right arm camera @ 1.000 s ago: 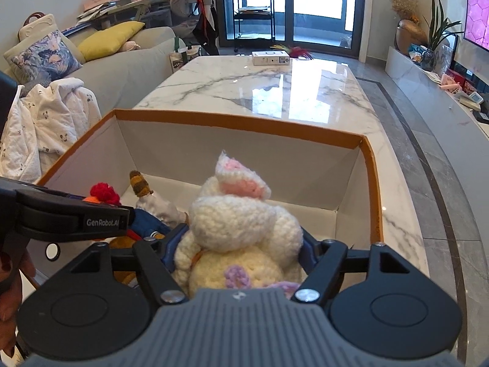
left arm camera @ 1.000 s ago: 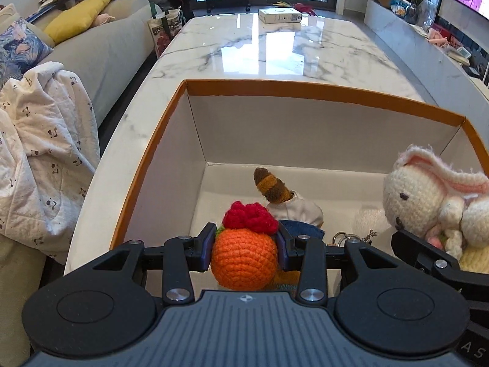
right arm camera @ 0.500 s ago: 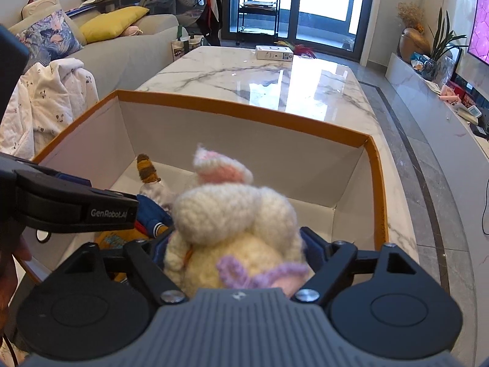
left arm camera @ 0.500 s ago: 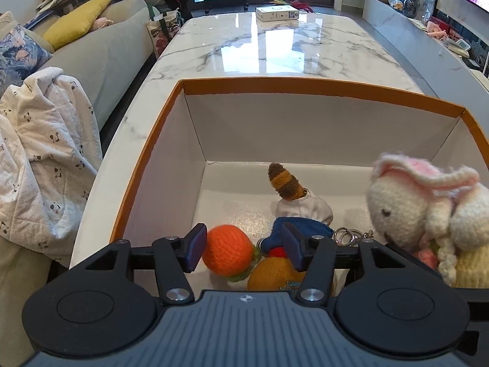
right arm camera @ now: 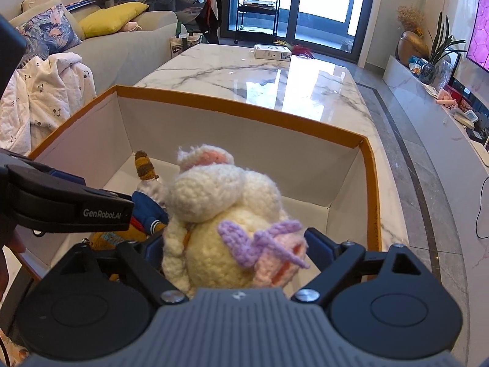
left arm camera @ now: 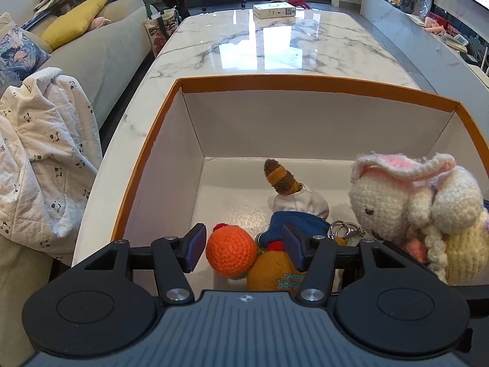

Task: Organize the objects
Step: 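Lower the cream bunny into the box beside the bear and open the right tool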

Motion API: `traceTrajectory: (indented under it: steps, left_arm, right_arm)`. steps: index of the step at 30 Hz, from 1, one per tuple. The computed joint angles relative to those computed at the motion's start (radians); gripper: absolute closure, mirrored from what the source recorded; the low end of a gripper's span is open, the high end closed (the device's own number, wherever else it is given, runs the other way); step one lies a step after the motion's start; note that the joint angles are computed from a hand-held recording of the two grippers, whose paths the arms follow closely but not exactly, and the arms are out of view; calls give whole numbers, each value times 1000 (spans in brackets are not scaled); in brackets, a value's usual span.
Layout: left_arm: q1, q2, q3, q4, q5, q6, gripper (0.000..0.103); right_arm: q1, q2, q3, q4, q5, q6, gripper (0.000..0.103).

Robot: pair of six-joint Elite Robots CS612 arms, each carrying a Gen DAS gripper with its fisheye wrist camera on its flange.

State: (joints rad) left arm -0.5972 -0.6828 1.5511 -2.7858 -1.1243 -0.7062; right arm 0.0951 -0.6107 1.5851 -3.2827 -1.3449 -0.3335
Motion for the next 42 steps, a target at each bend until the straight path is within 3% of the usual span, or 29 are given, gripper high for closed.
traceTrajectory:
  steps: [25,33,42]
  left_arm:
    - [-6,-45,43,1,-65,12,37]
    - [-1,-83,95,-81,-160,-11,36]
    - [-23,-105,134,-88,-132,-21,34]
  right_arm:
    - [-11,-38,56,-27,9,9,6]
    - [-22,-67,108,-80,29,21,6]
    - [-30,-92,159,-119,29,8,4]
